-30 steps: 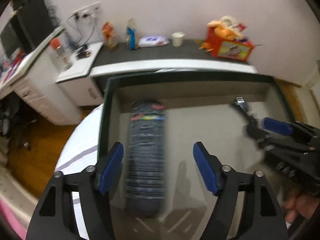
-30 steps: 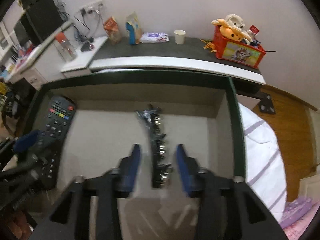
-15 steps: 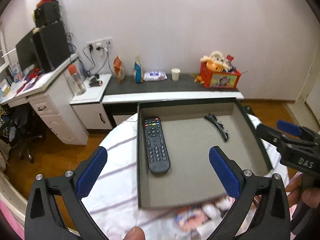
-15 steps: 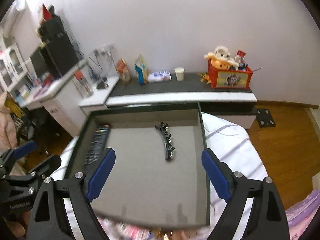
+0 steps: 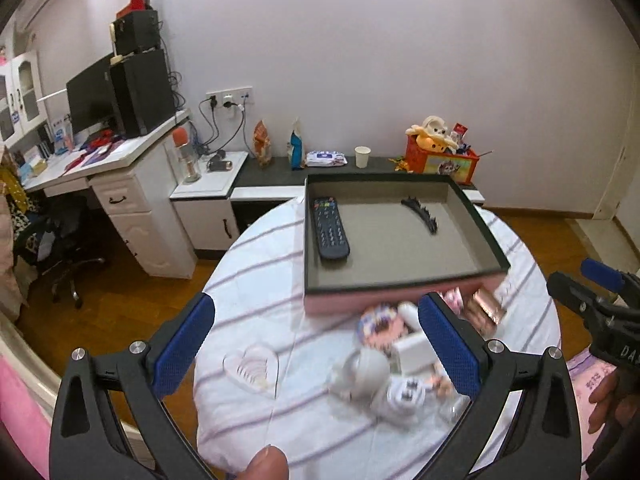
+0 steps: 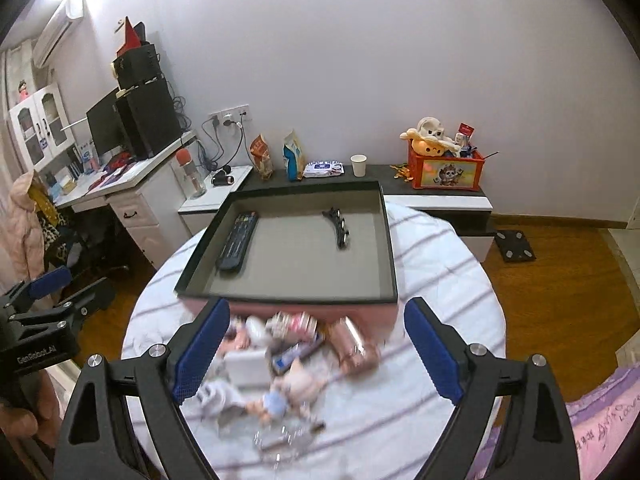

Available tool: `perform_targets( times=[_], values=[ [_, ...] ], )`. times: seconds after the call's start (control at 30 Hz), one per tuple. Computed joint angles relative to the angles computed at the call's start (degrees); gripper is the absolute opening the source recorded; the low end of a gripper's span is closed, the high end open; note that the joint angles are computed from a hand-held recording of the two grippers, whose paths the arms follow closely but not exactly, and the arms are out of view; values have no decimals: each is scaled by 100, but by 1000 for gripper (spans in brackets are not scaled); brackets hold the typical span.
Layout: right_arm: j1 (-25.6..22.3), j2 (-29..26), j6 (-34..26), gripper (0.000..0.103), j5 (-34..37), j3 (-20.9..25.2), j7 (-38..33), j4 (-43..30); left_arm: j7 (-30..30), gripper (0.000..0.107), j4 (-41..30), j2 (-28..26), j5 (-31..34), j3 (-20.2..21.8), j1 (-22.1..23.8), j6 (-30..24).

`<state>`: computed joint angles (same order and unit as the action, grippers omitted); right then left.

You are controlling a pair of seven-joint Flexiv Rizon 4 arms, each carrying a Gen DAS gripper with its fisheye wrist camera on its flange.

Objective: Organize rigid objects
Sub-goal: 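Open both tools to drop the remote and hair clip into the box, then withdraw both tools from the box toward the remaining items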

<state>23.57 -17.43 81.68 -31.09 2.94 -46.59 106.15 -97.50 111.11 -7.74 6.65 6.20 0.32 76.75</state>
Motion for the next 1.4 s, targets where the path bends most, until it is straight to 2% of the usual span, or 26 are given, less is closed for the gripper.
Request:
perform_targets(
  times=[0.17, 0.23, 0.33, 0.4, 0.57, 0.77, 0.93, 1.1, 1.2, 1.4],
  values=[
    [132, 381, 178, 90, -450, -174, 476, 723, -54, 103, 546, 350, -93, -34, -17, 119],
    [32, 432, 147, 91, -382, -10, 426, 862, -138, 103, 653, 441, -2, -38, -12, 27],
    [54, 543, 139, 91, -691, -92, 709, 1091, -127, 103, 848, 544, -50, -76, 32, 75],
    [-53, 566, 111, 91, -621, 29, 672, 1145, -41, 103, 986, 610, -167, -104, 62, 101],
    [-116, 657, 125, 91, -916, -12, 968, 1286, -9, 103, 1118, 675, -202, -152, 107, 68],
    [-228, 625, -9, 91, -924, 115, 885, 1291, 90, 103, 1161, 636, -229, -193, 121, 78],
    [-328, 435, -353, 91, -289, 407, 276, 1163, 274, 103, 1194, 514, -372, -215, 102, -19],
    [-422, 106, -665, 91, 756, 834, -781, 904, 408, 103, 1196, 360, -377, -228, 41, -80],
    [-387, -79, -792, 91, 1162, 942, -1249, 762, 483, 103, 1154, 243, -405, -227, 14, -163],
    [-284, -472, -995, 91, 1703, 987, -1729, 395, 704, 103, 1116, 27, -747, -255, 13, -208]
  ],
)
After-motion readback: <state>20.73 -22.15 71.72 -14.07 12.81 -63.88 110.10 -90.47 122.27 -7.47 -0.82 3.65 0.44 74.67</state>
